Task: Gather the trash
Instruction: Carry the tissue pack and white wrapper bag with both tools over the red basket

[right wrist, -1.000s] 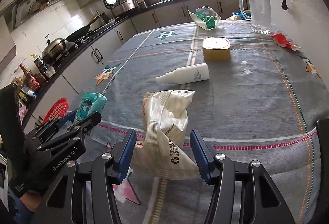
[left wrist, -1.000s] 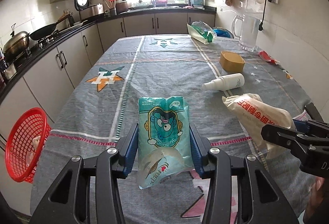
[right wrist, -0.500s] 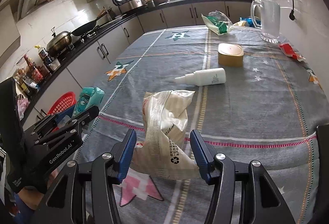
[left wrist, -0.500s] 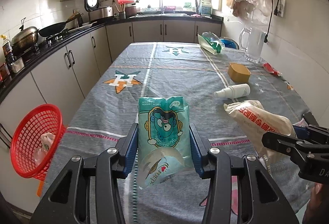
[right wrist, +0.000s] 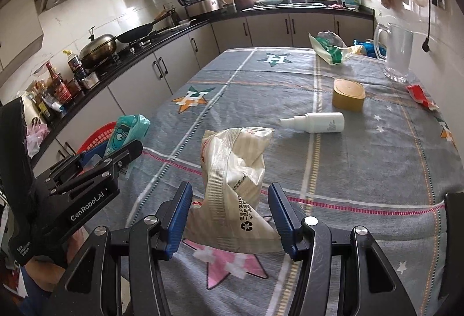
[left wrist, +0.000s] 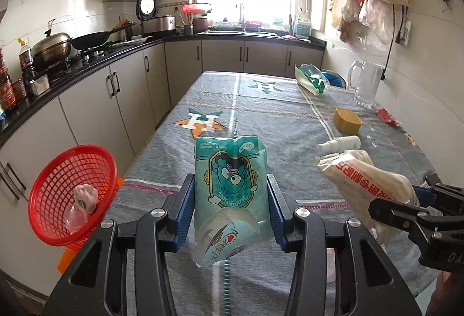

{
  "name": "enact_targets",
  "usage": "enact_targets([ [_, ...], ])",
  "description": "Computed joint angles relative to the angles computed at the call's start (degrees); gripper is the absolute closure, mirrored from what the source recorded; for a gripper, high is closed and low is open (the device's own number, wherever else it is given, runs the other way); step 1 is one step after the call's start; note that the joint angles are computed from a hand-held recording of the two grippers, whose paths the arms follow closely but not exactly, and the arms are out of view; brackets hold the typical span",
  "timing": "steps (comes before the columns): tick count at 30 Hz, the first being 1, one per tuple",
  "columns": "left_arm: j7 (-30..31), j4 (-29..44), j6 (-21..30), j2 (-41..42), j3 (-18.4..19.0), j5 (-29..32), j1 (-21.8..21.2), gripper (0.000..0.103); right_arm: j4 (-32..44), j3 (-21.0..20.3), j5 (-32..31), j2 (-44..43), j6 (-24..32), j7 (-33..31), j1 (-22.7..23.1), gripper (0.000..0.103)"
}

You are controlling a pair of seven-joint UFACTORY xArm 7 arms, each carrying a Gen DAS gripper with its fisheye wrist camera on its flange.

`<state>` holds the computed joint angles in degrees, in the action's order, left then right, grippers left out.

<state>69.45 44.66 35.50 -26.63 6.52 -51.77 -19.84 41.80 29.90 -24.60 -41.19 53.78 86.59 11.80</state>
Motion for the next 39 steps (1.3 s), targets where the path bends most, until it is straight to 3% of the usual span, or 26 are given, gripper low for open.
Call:
enact_targets([
  [11, 0.89, 2.99, 0.87, 3.33, 1.50, -1.57, 2.53, 0.058, 3.99, -0.97, -2.82, 7.09, -3.57, -1.25, -0.99, 0.044],
  [21, 0.83, 9.40, 2.88, 10.47, 1.82, -4.40, 8.34, 0.058, 10.96, -3.03, -7.71, 17.81, -5.85, -2.03, -0.18, 0.044],
  [31, -0.82, 18.88, 3.57, 20.40, 0.31, -6.71, 16.79, 0.058, 22.20, -8.54, -12.83, 31.61, -8.41, -5.04, 4.76, 0.044],
  [39, -4.58, 26.34, 2.84, 28.52, -2.47, -4.75, 23.36, 0.058, 31.98, -14.47, -12.47, 42.28, -12.13, -9.51, 9.77, 0.044],
])
